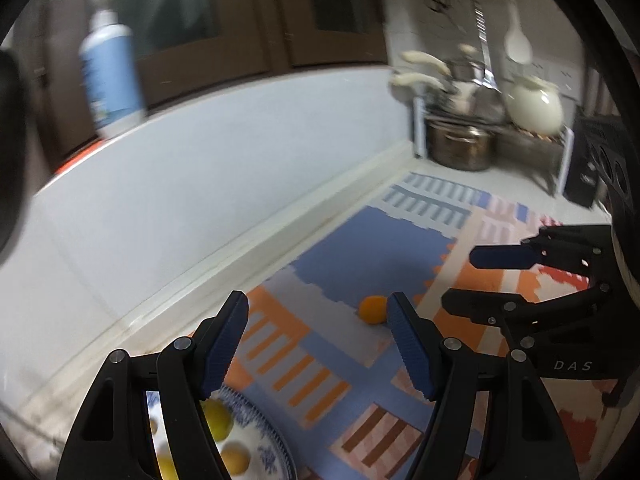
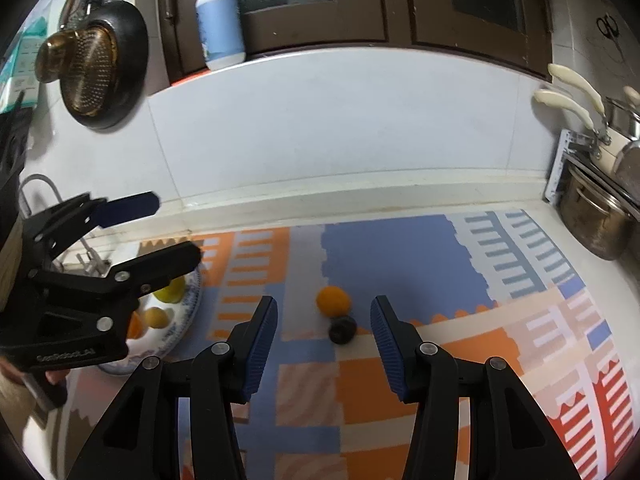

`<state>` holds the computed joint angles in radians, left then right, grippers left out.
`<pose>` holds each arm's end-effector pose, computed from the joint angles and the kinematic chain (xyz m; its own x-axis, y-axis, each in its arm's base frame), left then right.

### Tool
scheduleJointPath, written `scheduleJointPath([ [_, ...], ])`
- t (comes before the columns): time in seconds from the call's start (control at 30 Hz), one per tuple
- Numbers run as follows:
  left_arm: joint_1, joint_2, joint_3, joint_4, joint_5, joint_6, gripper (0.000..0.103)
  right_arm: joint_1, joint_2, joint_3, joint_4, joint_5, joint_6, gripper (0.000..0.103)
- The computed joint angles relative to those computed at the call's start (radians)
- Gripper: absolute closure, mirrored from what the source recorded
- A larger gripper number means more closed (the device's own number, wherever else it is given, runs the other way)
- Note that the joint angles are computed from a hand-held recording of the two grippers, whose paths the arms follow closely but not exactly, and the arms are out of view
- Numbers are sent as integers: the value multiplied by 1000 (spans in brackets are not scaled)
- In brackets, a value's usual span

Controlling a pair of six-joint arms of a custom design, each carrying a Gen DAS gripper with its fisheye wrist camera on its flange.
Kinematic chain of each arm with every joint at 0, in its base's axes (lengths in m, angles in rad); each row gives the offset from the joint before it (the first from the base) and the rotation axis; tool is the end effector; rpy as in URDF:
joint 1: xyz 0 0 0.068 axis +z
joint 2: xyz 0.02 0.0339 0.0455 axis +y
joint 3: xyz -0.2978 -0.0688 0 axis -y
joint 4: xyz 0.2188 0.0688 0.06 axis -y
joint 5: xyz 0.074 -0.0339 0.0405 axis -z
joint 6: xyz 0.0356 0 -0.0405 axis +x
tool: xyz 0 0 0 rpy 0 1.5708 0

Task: Organize fruits
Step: 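Move the left tool to a mandarin while the right tool approaches the last dark plum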

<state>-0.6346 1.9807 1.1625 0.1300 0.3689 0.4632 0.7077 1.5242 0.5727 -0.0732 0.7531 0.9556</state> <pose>0.3265 -0.2563 0.1998 -0.1103 0.5987 -0.7933 0.9239 0.3560 0.1402 0.1936 0.1336 0.1822 -0.5417 0.3207 -0.7770 0.4123 0.9069 0.0868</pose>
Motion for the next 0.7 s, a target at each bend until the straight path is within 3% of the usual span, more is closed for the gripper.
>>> scheduleJointPath([
  [0.17, -19, 81, 119, -108, 41, 112, 32, -22, 32, -27, 31, -11, 9, 53],
  [0.4, -51, 229, 331, -323, 50, 262, 33, -77, 119, -78, 172, -75, -3, 53],
  [0.57, -61, 342, 499, -462, 50, 296, 35, -129, 188, -105, 296, -138, -35, 53],
  [0.7, -68, 410, 608, -552, 47, 311, 43, -178, 247, -120, 384, -181, -68, 54],
])
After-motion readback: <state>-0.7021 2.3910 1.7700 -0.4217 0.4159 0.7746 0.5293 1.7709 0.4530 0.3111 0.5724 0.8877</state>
